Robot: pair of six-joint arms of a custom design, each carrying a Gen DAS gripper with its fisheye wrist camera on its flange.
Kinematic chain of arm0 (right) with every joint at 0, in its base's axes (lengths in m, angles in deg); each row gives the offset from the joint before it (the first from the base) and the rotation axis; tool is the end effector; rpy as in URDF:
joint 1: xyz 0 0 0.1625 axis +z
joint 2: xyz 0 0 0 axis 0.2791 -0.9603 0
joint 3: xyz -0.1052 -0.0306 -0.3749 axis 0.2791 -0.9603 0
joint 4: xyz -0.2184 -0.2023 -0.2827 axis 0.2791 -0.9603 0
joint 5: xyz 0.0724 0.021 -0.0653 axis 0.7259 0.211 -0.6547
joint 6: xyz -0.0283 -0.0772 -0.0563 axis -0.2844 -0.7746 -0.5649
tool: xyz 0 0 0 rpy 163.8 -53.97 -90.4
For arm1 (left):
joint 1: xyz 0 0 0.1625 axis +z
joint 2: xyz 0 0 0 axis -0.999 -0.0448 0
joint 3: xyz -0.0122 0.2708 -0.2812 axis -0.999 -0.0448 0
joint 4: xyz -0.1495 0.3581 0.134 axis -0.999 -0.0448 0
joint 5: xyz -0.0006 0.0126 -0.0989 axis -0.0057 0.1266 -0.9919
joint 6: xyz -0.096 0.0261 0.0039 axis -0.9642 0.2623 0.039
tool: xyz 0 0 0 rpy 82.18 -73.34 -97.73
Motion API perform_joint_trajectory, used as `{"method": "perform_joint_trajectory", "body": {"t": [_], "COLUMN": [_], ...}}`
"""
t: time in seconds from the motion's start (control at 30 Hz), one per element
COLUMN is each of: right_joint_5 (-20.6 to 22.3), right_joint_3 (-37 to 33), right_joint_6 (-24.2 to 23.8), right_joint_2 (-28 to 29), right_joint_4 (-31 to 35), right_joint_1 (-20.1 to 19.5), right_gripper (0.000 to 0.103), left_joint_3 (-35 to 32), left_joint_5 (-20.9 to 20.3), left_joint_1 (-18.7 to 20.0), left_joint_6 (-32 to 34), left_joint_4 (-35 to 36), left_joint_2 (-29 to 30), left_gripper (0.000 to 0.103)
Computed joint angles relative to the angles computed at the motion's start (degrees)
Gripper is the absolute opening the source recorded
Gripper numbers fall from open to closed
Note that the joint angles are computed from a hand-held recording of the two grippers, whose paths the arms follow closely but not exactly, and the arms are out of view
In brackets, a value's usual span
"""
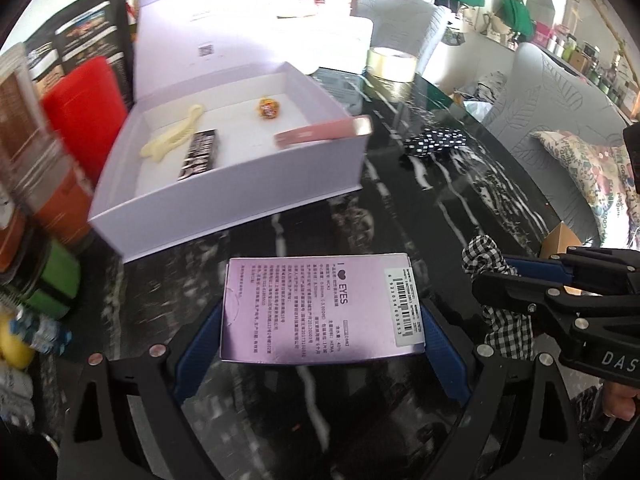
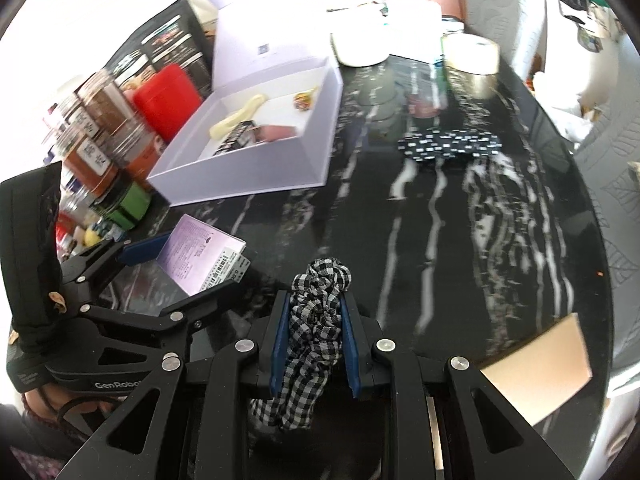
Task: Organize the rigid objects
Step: 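Carry the purple card box and gingham scrunchie toward the white box with both grippers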
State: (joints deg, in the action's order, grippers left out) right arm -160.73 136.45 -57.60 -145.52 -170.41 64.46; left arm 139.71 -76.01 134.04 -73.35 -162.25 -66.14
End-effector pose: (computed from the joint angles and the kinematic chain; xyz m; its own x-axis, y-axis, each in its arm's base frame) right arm 0.0025 -0.5730 0.2908 -0.8715 0.1627 0.4626 -0.1303 0.8327 -0.5382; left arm -0.3501 -0.6411 -0.0887 -0.5655 0.6280 -0.5346 0.7586 0.6505 -0.0383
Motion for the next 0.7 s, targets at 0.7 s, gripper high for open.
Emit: {"method": "perform_joint_trajectory", "body": {"t": [0.7], "right_joint_5": [2.6], "right_joint_3": [-2.0], "right_joint_6": [-3.1], "right_joint_2": [6.6], "right_joint_4": [0.9], "right_joint_1": [5.3], "right_gripper": [0.024], "left_joint_3": [12.6], "left_joint_5": [5.5], "left_joint_1": [1.2], "left_joint_6": [-3.3], "left_joint_4": [-6.6], "left_joint_2": [-10.3], "left_gripper": [0.093]}}
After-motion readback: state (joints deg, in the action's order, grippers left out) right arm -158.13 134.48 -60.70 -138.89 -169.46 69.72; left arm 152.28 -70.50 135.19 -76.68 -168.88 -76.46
